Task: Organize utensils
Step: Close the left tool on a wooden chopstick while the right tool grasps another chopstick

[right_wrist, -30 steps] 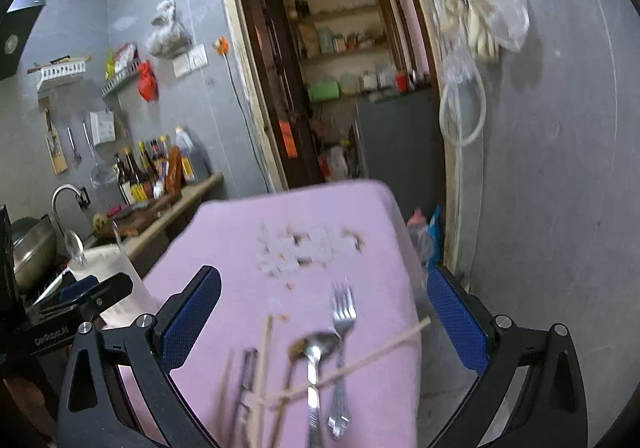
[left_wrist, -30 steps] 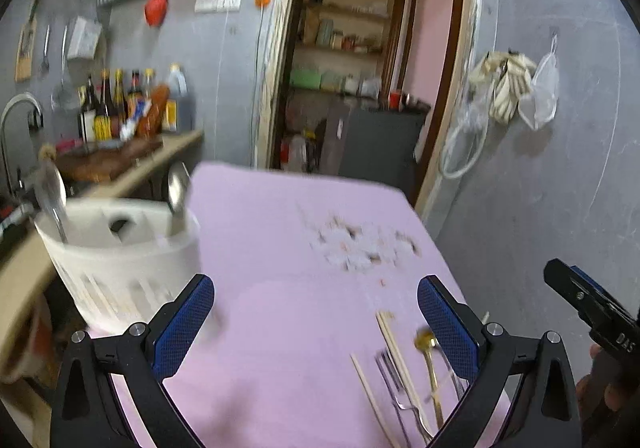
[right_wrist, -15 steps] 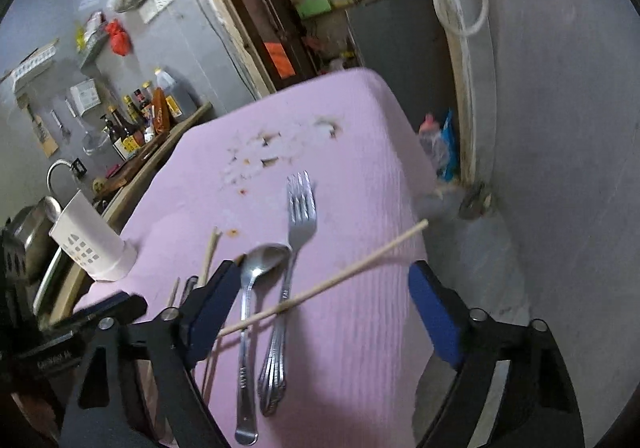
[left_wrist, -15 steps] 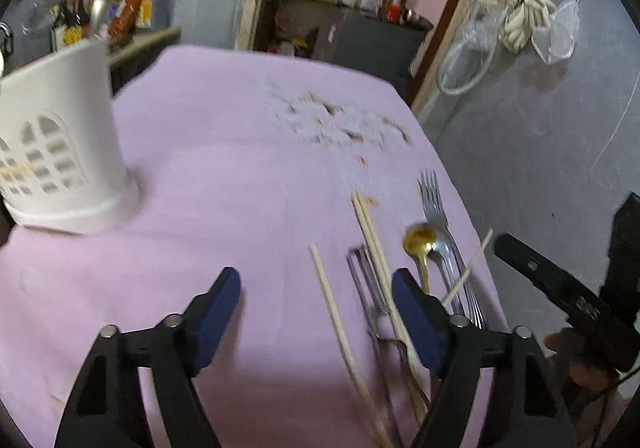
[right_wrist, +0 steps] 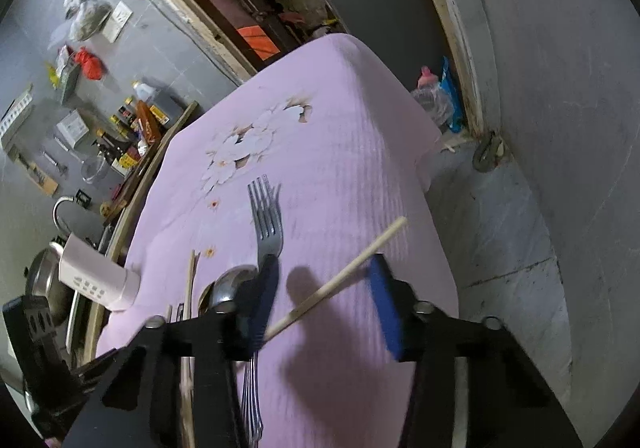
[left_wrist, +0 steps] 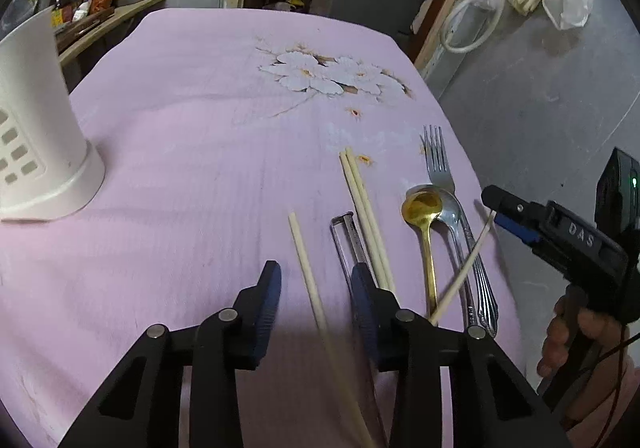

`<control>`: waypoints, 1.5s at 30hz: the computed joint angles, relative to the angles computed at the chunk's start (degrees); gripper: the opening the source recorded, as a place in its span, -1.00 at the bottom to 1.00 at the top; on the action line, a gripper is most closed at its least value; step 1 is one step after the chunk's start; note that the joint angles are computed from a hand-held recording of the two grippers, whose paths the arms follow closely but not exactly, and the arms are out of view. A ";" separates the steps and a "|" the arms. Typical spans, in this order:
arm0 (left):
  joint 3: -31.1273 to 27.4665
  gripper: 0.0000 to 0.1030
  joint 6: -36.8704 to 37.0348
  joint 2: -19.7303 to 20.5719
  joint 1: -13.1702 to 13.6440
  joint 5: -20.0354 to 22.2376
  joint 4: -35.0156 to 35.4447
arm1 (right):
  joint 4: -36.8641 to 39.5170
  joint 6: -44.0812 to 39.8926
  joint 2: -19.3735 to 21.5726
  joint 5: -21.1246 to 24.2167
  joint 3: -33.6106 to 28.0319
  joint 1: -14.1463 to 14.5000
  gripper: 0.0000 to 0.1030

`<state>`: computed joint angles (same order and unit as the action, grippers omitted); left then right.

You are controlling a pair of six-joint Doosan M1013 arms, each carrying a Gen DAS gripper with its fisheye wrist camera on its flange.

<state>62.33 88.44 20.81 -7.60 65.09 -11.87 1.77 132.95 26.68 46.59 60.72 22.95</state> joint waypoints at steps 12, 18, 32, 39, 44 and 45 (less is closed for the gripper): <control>-5.98 -0.84 0.25 3.81 1.30 7.75 -5.82 | 5.55 2.41 1.36 2.90 -1.72 -1.51 -0.81; -5.09 -0.85 -2.01 3.17 2.91 7.77 -9.60 | 10.40 1.09 0.44 -0.69 -0.45 -1.80 -0.91; -6.13 -0.82 -3.45 3.50 4.06 8.43 -6.33 | 19.49 -6.70 2.32 0.16 -2.76 0.28 -0.92; -5.76 -0.81 -2.61 3.87 5.31 8.97 -10.67 | 19.66 -7.75 2.77 1.37 -3.94 0.33 -0.92; -5.28 -0.78 -1.94 3.72 5.74 9.99 -12.42 | 19.96 -8.13 2.70 1.45 -3.77 0.12 -0.92; -5.56 -0.77 -1.87 3.92 5.87 10.82 -13.04 | 20.15 -8.38 2.75 1.43 -3.75 0.07 -0.92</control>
<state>56.77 86.57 24.72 -1.73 75.92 -24.91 21.92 124.57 29.43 48.02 56.98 23.01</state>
